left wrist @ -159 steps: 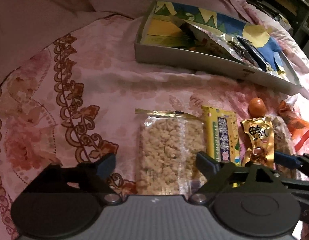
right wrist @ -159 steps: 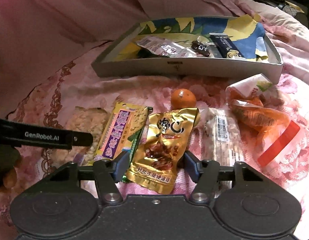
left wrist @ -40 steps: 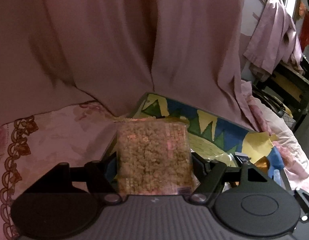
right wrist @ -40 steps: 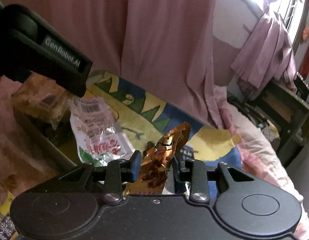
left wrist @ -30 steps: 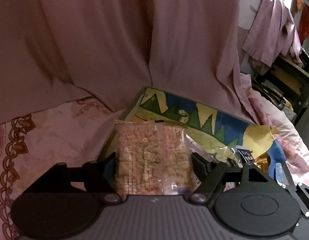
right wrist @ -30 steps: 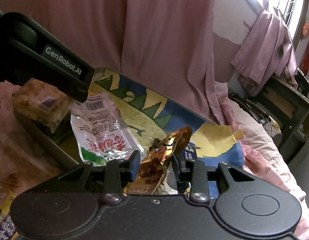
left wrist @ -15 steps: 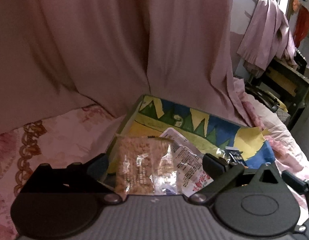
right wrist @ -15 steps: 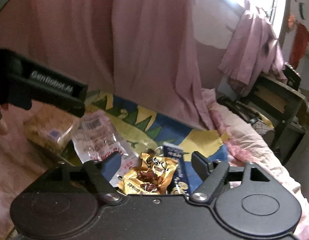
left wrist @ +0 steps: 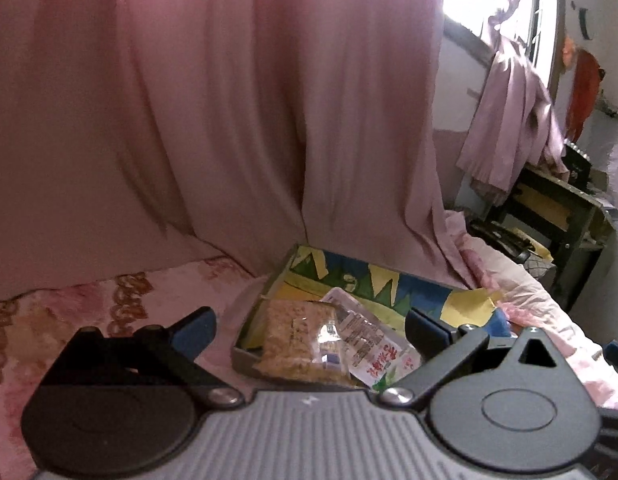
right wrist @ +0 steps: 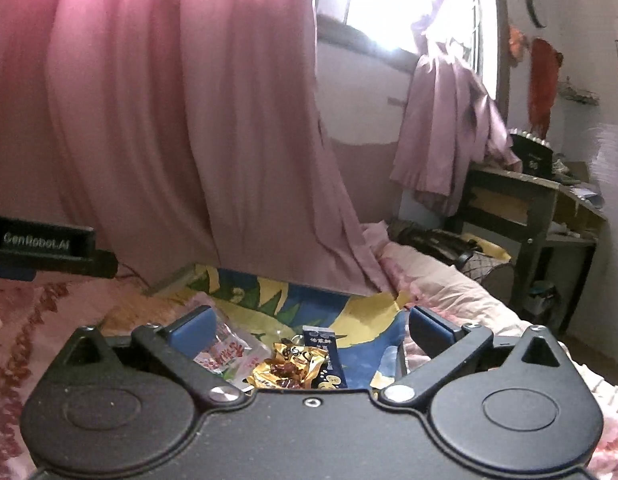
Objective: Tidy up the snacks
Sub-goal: 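Withdraw both open tools from the tray toward the remaining snacks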
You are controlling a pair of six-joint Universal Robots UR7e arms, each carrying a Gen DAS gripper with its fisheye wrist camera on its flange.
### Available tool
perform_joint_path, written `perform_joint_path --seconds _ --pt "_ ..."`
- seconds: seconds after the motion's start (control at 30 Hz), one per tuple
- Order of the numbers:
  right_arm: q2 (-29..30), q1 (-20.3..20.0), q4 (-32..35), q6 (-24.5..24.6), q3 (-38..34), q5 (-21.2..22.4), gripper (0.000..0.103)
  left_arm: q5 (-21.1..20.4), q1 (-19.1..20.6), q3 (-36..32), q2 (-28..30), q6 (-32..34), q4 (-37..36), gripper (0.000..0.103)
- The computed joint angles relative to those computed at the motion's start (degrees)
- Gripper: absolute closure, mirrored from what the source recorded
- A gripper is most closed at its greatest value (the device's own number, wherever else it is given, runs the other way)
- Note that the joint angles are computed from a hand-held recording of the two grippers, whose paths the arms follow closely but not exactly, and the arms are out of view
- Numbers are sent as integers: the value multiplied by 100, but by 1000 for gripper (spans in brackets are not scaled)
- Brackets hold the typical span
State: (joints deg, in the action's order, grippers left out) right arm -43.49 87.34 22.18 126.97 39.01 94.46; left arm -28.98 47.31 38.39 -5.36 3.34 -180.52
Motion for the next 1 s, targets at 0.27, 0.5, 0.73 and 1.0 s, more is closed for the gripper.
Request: perform_joint_path --seconds 0.27,0.5,0.73,1.0 --pt "-1172 -81 -649 272 1724 -284 1 408 -368 1540 -621 49 -821 0" --pt "-1938 -159 -854 305 2790 -485 1 750 -635 2463 -963 -153 -1071 0" --pt "-2375 -204 -788 363 3348 -426 1 950 -847 3206 -1272 -755 -540 0" --pt "-2539 -194 -586 552 3528 168 1 1094 -992 3793 -1609 -1964 697 0"
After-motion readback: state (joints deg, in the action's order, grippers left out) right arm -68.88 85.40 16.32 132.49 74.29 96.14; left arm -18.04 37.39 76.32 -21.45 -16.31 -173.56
